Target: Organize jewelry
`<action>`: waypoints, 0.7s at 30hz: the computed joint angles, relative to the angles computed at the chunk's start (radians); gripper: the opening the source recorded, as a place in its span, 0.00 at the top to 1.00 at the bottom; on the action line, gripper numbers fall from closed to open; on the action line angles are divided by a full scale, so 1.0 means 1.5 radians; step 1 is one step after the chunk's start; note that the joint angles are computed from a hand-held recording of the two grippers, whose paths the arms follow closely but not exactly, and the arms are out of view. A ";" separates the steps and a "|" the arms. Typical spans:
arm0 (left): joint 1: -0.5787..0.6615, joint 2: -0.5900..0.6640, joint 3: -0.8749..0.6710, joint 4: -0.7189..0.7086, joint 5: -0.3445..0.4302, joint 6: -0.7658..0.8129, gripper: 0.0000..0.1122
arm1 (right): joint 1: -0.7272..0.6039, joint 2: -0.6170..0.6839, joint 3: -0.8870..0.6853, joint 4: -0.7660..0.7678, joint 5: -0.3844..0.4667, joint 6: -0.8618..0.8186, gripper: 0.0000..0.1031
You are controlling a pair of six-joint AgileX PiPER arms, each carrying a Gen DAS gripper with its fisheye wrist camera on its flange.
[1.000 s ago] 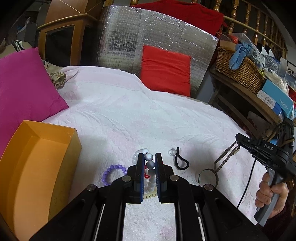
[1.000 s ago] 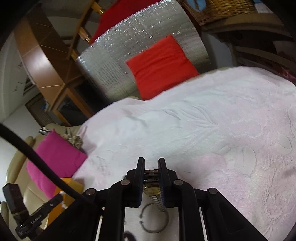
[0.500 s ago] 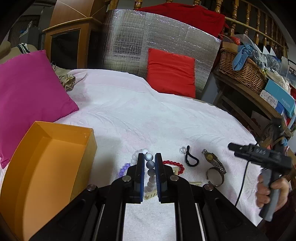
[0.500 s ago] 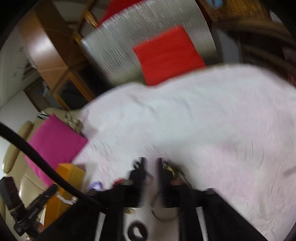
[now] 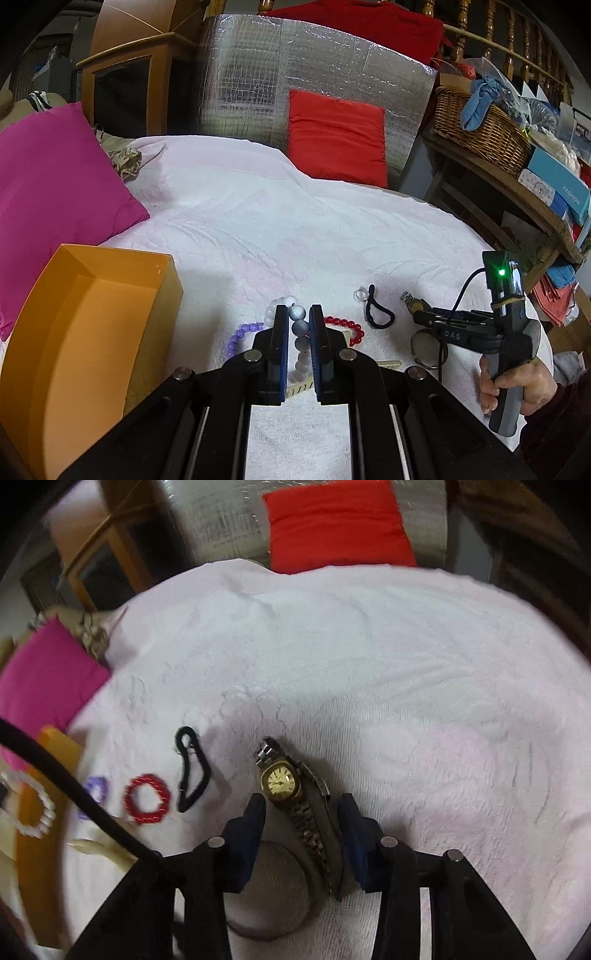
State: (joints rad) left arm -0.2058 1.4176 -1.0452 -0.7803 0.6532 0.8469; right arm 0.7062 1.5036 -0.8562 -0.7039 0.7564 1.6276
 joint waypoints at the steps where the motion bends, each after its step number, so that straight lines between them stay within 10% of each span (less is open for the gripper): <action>1: -0.001 0.001 0.000 0.001 -0.001 -0.002 0.90 | 0.009 0.009 -0.008 -0.007 0.017 -0.004 0.67; 8: -0.010 0.002 0.000 0.004 -0.005 -0.013 0.90 | 0.029 -0.027 0.005 -0.018 0.076 0.003 0.97; 16: -0.035 0.006 -0.001 0.023 -0.019 -0.040 0.90 | -0.025 -0.160 0.113 -0.013 0.021 0.070 0.98; 21: -0.051 0.009 -0.003 0.036 -0.027 -0.061 0.90 | 0.009 -0.207 0.120 -0.063 0.093 0.129 0.97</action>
State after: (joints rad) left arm -0.2830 1.4318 -1.0500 -0.7257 0.6129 0.7549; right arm 0.7203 1.1937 -0.6762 -0.7991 0.8954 1.8211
